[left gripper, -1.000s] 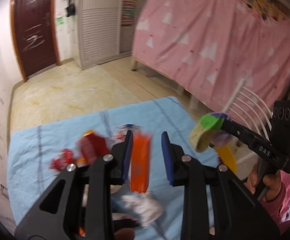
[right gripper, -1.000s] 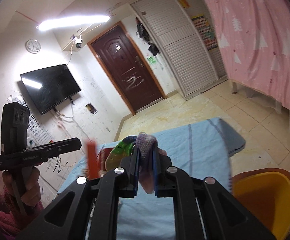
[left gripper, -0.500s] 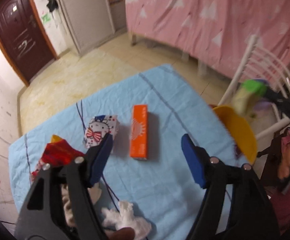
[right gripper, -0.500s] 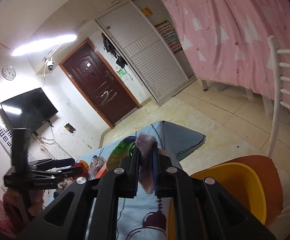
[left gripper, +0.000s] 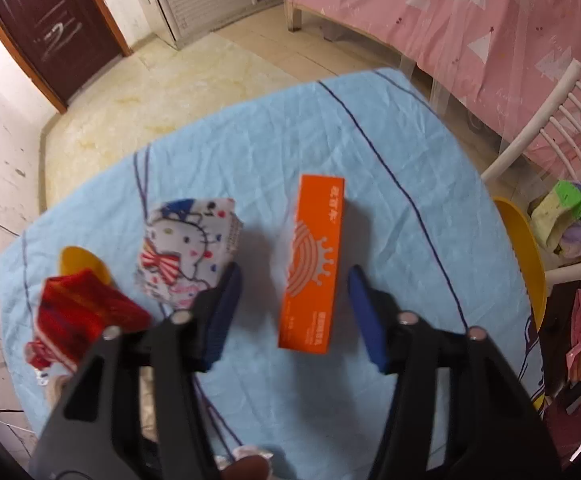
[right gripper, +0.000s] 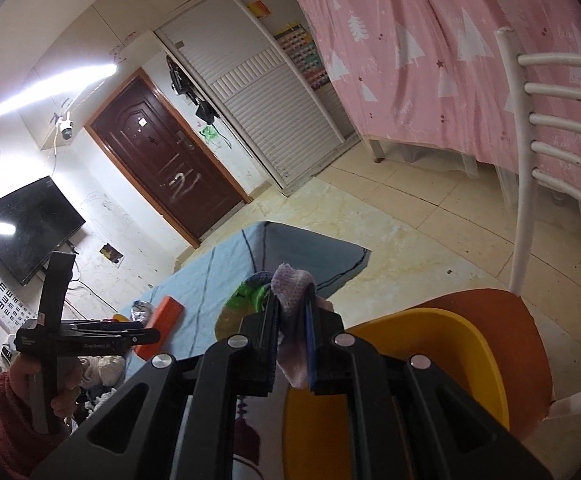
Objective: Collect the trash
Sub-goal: 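Carry the sock and orange box to the yellow bin and release both, then move both tools back over the clutter on the bedsheet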
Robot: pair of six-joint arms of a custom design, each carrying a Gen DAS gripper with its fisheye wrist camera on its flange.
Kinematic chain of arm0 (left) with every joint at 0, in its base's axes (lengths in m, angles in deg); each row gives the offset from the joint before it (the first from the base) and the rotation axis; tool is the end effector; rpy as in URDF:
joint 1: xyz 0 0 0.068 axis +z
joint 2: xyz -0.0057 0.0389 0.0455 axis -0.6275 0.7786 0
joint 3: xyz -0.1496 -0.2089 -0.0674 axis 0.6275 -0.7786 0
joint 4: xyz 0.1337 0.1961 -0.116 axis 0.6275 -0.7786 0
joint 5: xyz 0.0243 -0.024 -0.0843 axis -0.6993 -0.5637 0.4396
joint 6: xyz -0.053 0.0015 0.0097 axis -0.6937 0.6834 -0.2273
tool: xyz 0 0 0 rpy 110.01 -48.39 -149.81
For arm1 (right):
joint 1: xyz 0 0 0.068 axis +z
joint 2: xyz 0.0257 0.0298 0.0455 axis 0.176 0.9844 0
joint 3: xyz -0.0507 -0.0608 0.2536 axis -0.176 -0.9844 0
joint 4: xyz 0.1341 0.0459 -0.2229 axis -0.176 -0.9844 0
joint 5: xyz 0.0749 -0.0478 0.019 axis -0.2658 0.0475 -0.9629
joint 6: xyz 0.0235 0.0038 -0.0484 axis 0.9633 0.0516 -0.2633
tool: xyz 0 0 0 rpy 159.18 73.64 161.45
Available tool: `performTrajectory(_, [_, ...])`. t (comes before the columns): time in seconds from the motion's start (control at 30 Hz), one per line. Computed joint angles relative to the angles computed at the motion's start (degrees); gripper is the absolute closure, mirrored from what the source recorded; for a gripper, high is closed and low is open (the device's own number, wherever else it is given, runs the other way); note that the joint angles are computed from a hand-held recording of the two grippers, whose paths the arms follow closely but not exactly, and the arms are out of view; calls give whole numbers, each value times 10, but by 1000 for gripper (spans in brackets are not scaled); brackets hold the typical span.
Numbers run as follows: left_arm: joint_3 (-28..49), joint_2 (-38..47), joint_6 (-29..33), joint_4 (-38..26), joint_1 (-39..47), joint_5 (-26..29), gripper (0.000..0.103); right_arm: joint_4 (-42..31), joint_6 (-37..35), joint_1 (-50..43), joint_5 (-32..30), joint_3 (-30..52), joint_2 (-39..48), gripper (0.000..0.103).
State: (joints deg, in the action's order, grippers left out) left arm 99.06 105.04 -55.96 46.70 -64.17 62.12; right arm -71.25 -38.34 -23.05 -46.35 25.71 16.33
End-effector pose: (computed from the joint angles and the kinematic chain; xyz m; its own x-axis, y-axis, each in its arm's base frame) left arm 0.2389 -0.1040 0.1259 -0.9328 -0.1398 -0.3322 -0.1655 0.9849 0.0501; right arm 0.2110 -0.1015 0.0781 -0.7358 0.1211 -0.6662 -0.3771 0.7439 0.5518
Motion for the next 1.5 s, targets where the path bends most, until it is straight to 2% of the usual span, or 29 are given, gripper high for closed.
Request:
performTrajectory(0.07, [4,16,-4,8,3,15,78,17,10,7,10,1,13,98])
performTrajectory(0.1, [5,16,-5,11,1,15,81,25,19,12,15,2,15,98])
performTrajectory(0.37, [32,-5,-28,1,-53,9,81,98,61,36,62,-16,13,98])
performTrajectory(0.57, [119,37,-33,-5,-128,14,81,138,86,40,107,-21,22,94])
performTrajectory(0.67, [164,75,-31,-3,-157,20,81,121,79,35,107,-8,35,86])
performTrajectory(0.77, [201,110,-34,3,-183,23,81,103,64,25,110,-1,33,74])
performTrajectory(0.83, [220,128,-35,7,-192,31,81,95,67,11,100,5,31,60])
performTrajectory(0.93, [251,160,-36,13,-200,48,81,85,71,-21,80,16,28,56])
performTrajectory(0.97, [261,170,-37,12,-203,51,77,82,74,-32,74,21,29,55])
performTrajectory(1.0, [266,176,-36,11,-203,54,67,80,78,-45,66,26,30,55])
performTrajectory(1.03, [275,186,-38,11,-206,55,41,79,82,-55,60,31,31,55])
performTrajectory(1.07, [279,192,-44,14,-208,53,29,78,85,-62,57,33,30,55])
performTrajectory(1.27, [257,182,-54,19,-202,53,29,80,88,-75,38,28,9,54])
performTrajectory(1.5, [174,91,-66,27,-187,36,29,95,97,-14,50,-22,-51,54])
